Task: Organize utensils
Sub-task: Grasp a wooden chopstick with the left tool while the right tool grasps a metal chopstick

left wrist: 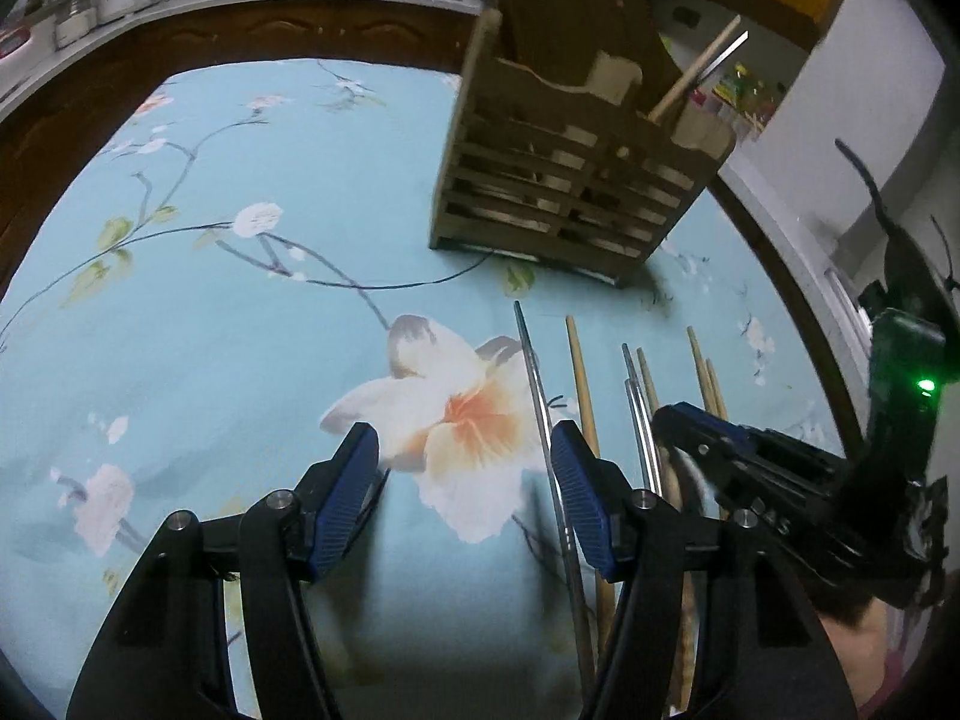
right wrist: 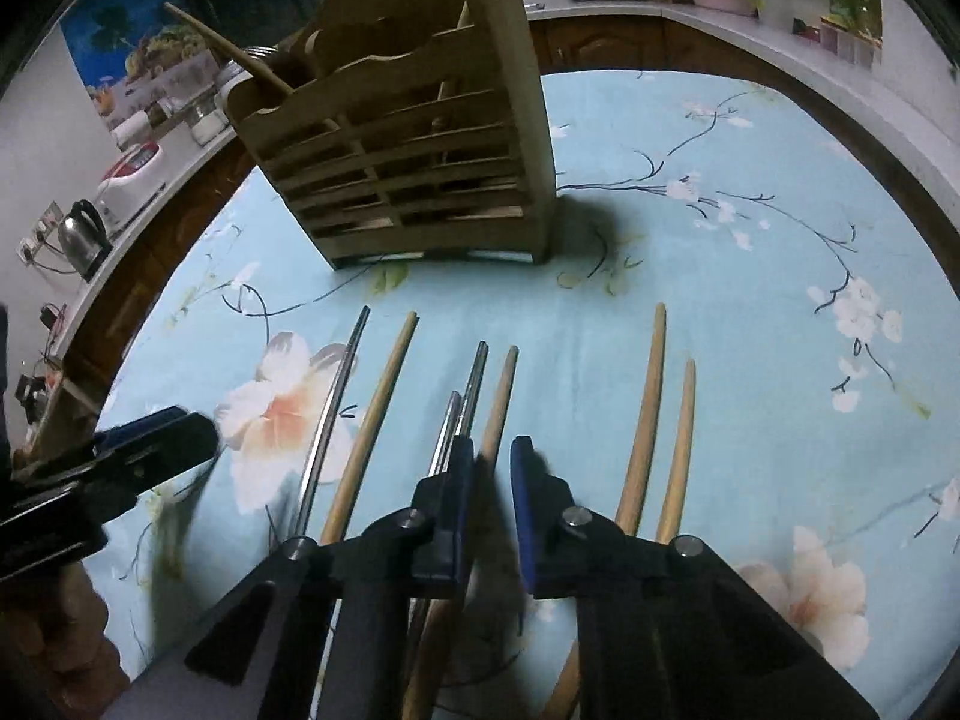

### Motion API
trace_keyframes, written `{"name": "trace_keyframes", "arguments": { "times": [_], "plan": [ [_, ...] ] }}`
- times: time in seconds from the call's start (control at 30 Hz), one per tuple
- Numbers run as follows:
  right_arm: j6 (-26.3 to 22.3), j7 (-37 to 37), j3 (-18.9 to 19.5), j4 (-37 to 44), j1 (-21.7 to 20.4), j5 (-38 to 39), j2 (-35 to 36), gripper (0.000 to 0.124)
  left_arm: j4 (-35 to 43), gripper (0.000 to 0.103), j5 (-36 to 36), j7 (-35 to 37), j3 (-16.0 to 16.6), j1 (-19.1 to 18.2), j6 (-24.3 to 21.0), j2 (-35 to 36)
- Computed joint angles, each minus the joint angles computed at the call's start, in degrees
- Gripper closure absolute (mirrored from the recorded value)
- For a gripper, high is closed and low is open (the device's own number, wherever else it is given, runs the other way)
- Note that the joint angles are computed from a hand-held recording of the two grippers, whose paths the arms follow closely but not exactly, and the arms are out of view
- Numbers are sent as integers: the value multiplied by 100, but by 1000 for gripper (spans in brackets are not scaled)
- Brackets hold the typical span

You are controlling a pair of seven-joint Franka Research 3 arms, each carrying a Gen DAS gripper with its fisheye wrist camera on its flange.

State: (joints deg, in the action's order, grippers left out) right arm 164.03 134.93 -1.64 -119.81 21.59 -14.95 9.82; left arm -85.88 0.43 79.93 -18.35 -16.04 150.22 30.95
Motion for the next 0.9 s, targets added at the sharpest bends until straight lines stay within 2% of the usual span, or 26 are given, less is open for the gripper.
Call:
{"name": "trace_keyframes", "arguments": {
  "times": [0.27,0.47,0.67,0.7,0.77,0.9],
  "plan": [
    [-96,-304,98,-94,-223,349,-123,114,1767,57,377,221,168,-446,-975,1041],
    [-127,-472,61,200,-291,575,103,112,3185,79,293,393,226,-677,-1888,1858],
    [-164,-607,-50,492,-186,592,343,109,2798,81,500,481,379,-814,-1582,1663],
    [-202,-613,-73,528,-157,562,361,108,2789,83,537,503,387,-832,-1568,1665],
    [-224,-646,-93,538,-134,540,363,108,2785,94,557,526,389,-818,-1585,1659],
    [-92,-704,-32,445,-204,790,321,116,2642,99,293,588,244,-616,-1581,1576]
  ]
}}
